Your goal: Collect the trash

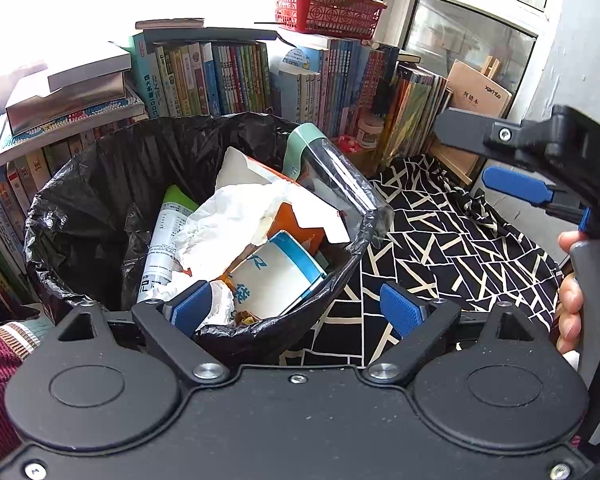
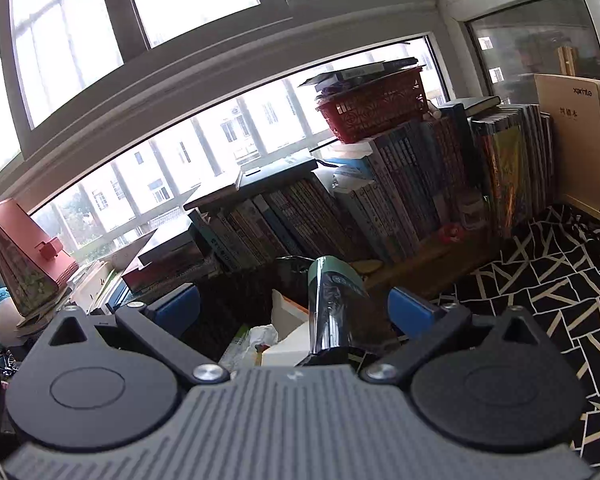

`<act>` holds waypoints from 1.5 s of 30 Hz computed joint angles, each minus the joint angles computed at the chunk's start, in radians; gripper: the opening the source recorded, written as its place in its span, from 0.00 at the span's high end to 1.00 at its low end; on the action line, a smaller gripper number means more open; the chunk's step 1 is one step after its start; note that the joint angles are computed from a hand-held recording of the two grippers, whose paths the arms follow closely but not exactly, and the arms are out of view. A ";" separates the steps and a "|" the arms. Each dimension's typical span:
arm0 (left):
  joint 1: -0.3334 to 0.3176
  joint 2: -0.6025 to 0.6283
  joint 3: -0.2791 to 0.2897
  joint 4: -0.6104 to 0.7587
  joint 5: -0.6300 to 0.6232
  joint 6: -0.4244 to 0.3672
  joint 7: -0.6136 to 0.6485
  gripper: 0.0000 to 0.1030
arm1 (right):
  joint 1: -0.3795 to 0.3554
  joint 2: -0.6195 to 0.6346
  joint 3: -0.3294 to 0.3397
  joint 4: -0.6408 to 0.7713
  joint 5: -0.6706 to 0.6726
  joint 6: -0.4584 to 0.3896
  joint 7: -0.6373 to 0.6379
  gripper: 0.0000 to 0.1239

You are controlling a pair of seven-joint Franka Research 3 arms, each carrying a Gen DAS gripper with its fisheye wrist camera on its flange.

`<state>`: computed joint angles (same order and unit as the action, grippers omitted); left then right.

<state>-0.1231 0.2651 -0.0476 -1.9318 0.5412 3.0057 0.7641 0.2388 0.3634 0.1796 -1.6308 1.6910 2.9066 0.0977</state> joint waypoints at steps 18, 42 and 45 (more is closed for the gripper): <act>-0.021 -0.017 0.013 -0.008 0.027 -0.008 -0.035 0.01 | 0.009 -0.048 0.000 -0.127 -0.396 0.043 0.400 0.17; -0.026 -0.044 0.025 -0.032 0.230 0.011 -0.190 0.01 | -0.042 -0.096 0.041 -0.267 -0.809 0.139 0.810 0.17; -0.025 -0.044 0.023 -0.032 0.227 0.007 -0.189 0.01 | -0.042 -0.097 0.047 -0.277 -0.785 0.192 0.823 0.17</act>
